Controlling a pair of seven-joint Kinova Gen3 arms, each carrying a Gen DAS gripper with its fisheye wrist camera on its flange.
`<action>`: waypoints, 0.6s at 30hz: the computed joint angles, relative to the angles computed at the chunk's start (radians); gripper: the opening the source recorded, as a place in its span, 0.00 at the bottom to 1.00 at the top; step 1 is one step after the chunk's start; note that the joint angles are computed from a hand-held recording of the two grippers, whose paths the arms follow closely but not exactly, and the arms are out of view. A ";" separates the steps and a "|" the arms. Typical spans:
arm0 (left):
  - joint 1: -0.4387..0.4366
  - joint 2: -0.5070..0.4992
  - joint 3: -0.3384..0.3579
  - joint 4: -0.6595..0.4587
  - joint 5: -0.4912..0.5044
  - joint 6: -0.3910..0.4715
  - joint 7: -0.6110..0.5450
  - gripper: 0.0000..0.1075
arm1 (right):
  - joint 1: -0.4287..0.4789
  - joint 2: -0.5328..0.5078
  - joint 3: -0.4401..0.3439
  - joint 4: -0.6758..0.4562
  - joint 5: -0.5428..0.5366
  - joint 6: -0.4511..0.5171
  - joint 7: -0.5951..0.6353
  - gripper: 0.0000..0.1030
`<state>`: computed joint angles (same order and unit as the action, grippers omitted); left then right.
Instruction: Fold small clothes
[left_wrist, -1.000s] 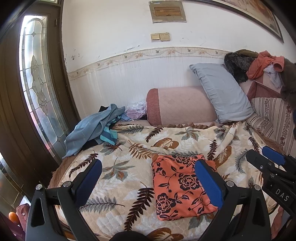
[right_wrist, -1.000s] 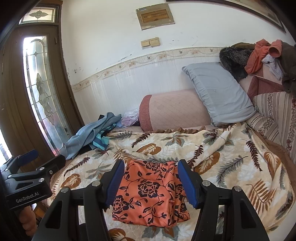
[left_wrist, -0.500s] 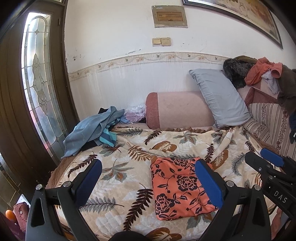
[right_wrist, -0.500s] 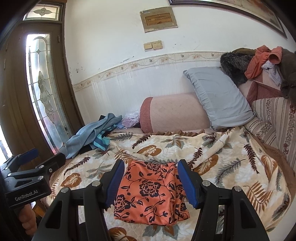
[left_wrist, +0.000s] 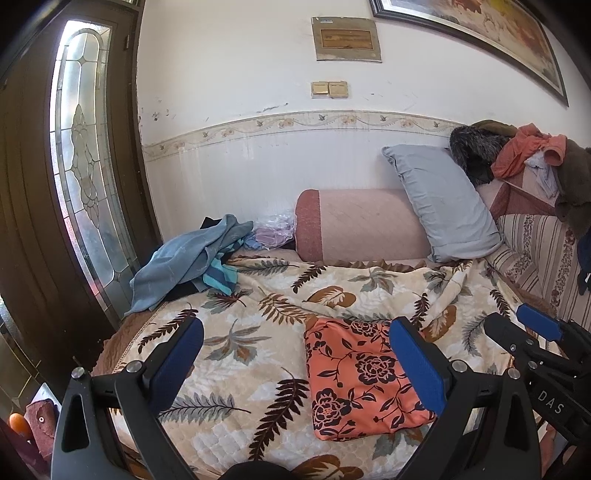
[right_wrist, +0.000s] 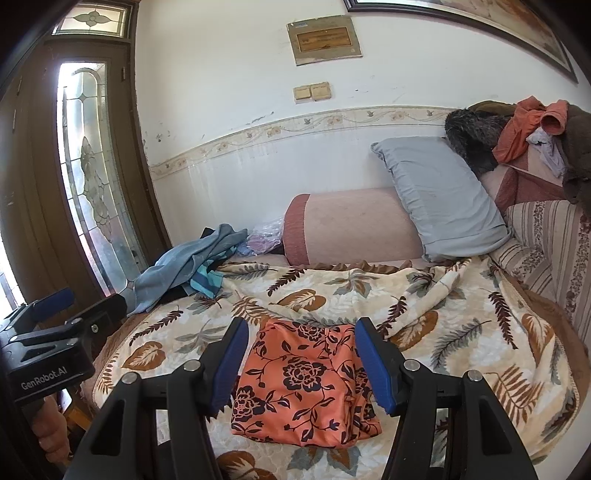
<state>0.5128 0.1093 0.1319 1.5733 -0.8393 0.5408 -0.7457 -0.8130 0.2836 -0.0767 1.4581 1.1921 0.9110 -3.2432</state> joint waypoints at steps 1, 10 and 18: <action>0.000 -0.001 -0.001 0.001 -0.002 0.001 0.003 0.93 | 0.002 0.001 0.000 -0.001 -0.002 -0.004 0.003 0.62; 0.006 0.007 -0.004 -0.010 -0.018 0.007 0.025 0.93 | 0.010 0.003 0.006 -0.002 -0.010 -0.021 0.010 0.62; -0.003 0.004 -0.015 -0.015 -0.002 -0.008 0.026 0.93 | 0.011 0.020 0.015 -0.034 -0.021 -0.027 0.043 0.62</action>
<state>0.5101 0.1138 0.1172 1.5580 -0.8412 0.5328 -0.7197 -0.8023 0.3037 -0.0621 1.4244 1.1710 0.8837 -3.1997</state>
